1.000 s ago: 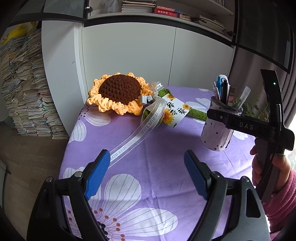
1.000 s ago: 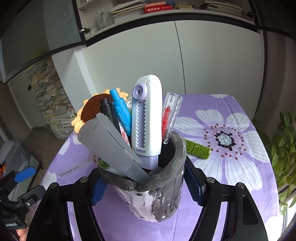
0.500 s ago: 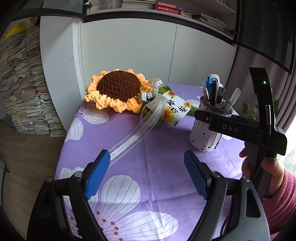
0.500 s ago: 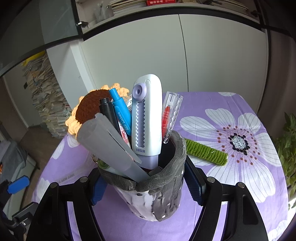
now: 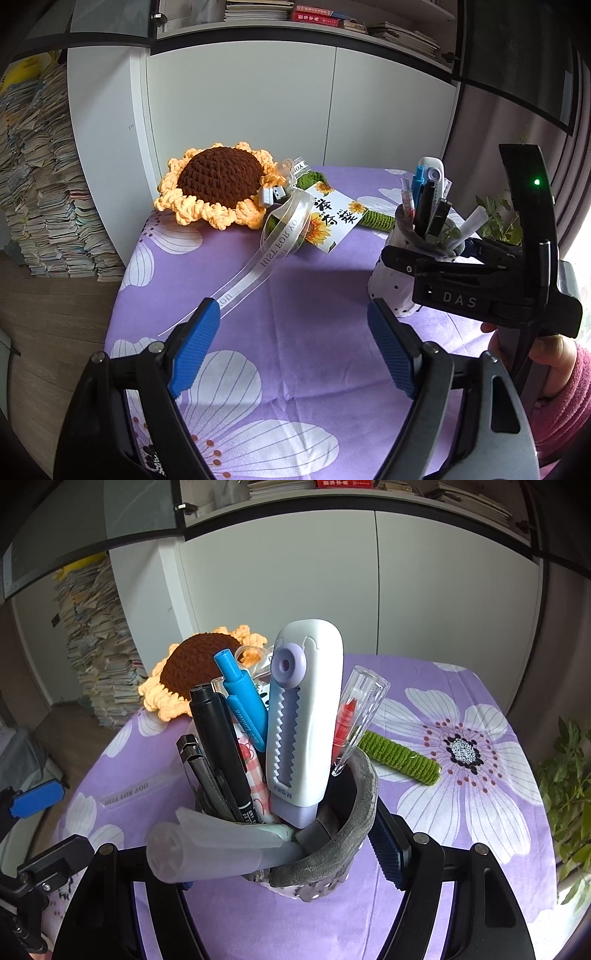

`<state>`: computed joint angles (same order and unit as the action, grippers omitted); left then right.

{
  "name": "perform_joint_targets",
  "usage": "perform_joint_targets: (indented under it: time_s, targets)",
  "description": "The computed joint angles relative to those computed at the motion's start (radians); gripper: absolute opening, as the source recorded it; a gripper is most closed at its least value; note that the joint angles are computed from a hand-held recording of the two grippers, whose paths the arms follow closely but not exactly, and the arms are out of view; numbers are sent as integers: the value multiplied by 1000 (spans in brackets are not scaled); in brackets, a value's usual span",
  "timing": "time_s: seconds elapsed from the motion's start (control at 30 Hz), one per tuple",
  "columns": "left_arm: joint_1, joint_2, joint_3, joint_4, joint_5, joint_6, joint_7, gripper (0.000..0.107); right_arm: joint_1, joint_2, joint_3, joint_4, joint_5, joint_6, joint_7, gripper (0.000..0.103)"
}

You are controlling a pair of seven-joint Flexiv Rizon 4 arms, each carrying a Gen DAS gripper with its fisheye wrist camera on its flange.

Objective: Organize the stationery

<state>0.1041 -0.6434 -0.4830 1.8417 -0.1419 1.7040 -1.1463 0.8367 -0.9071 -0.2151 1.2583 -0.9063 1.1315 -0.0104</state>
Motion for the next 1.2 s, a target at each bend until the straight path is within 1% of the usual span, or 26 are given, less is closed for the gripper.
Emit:
perform_joint_targets:
  time_s: [0.03,0.07,0.1,0.17,0.3,0.4,0.47,0.5,0.57,0.7,0.83,0.97,1.03,1.13,1.2]
  targets:
    - [-1,3,2,2,0,1,-2,81,1,3,0,4,-2,-1,-2,79]
    - [-4,6,5,4,-1,3,-5,81,3,7,-1,10,-5,2,1,85]
    - [-5,8,6,6,-2,4,-7,81,4,11,-2,16,-9,3,4,87]
    - [-6,13,9,10,-1,8,-12,81,11,22,-10,39,-25,16,24,87]
    - [-6,24,8,23,6,18,-21,81,10,55,2,99,-37,34,53,87]
    - [-11,35,9,31,13,25,-29,81,26,101,-14,174,-76,56,128,87]
    - [-10,42,2,36,16,28,-36,82,42,143,-31,229,-130,56,196,87]
    - [-9,46,-2,40,18,32,-41,82,49,166,-33,252,-160,41,226,87]
    - [-18,61,1,53,23,45,-53,85,65,208,-25,284,-197,-34,258,87]
    - [-66,95,50,77,48,93,-82,89,92,283,1,326,-271,-164,308,87]
    - [-57,140,42,118,90,121,-110,91,101,339,41,353,-335,-252,350,87]
    - [-47,196,44,165,125,167,-160,94,110,386,84,377,-399,-341,391,87]
    - [-38,223,46,190,149,198,-194,102,119,405,108,384,-421,-404,398,87]
    - [-41,266,69,225,186,249,-251,102,130,427,142,392,-463,-487,414,87]
    - [-46,292,86,241,214,271,-284,102,130,441,169,398,-483,-524,424,91]
